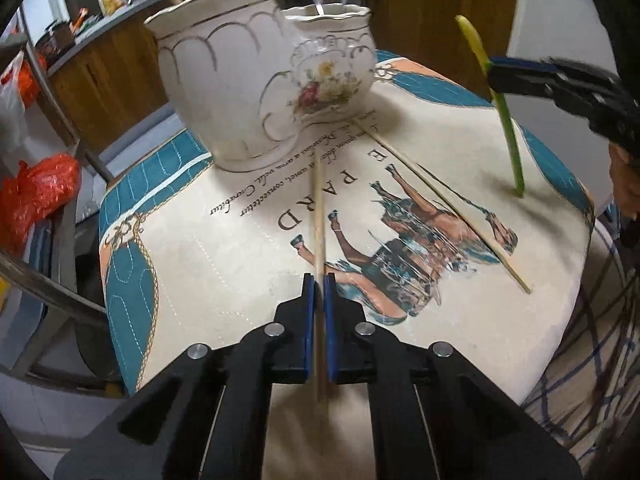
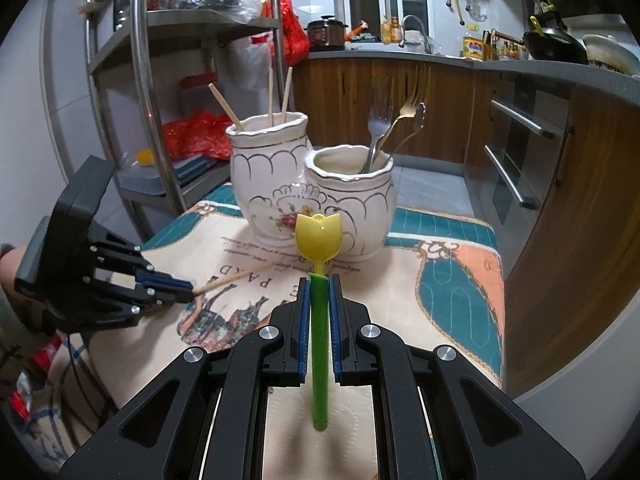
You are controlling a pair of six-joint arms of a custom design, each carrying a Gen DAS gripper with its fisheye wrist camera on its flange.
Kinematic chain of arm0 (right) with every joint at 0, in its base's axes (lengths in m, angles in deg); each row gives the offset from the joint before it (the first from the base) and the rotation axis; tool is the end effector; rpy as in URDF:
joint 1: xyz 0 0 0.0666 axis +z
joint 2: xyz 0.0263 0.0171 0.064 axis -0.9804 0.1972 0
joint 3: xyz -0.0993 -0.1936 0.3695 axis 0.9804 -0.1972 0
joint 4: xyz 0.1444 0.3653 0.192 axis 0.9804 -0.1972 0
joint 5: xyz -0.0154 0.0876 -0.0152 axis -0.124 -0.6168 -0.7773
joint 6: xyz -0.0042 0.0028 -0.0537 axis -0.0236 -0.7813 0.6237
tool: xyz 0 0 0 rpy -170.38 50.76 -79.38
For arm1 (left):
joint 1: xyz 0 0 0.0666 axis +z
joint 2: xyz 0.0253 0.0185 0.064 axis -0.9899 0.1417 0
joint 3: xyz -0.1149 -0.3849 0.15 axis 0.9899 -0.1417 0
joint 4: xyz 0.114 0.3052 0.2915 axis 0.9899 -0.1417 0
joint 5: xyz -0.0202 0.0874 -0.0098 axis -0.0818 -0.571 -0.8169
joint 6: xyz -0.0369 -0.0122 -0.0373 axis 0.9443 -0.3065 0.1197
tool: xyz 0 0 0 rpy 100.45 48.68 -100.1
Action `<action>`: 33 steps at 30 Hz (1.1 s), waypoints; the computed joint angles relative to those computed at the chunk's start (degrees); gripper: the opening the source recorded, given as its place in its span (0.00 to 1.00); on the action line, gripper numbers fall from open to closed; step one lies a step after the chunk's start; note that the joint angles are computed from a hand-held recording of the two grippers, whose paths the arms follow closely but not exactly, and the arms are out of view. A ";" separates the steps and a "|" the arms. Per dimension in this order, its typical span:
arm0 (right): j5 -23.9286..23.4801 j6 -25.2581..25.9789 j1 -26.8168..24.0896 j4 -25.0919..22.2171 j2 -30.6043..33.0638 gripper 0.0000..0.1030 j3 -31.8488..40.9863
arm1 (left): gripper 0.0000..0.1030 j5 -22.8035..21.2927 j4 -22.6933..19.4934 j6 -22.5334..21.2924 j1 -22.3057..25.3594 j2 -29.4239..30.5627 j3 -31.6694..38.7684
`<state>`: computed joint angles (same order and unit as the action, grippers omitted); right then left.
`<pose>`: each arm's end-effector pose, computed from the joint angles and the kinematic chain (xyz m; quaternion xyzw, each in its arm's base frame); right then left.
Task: Organize utensils
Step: 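Lift chopstick over tall holder with left tool while right lifts green spoon over short holder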
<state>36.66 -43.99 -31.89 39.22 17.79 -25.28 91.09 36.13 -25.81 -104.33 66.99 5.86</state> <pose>0.3048 0.2980 0.3511 -0.0283 0.8922 0.0603 0.4466 0.4286 -0.1865 0.3225 0.4656 0.8402 -0.0884 0.2635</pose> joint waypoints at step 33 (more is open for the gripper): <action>2.06 7.22 -5.57 11.52 0.08 0.09 4.51 | 0.05 22.50 51.53 45.90 7.33 1.60 3.31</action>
<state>38.73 -36.77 -37.46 50.74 17.87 -20.76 113.59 87.65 20.09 -97.00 68.59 9.17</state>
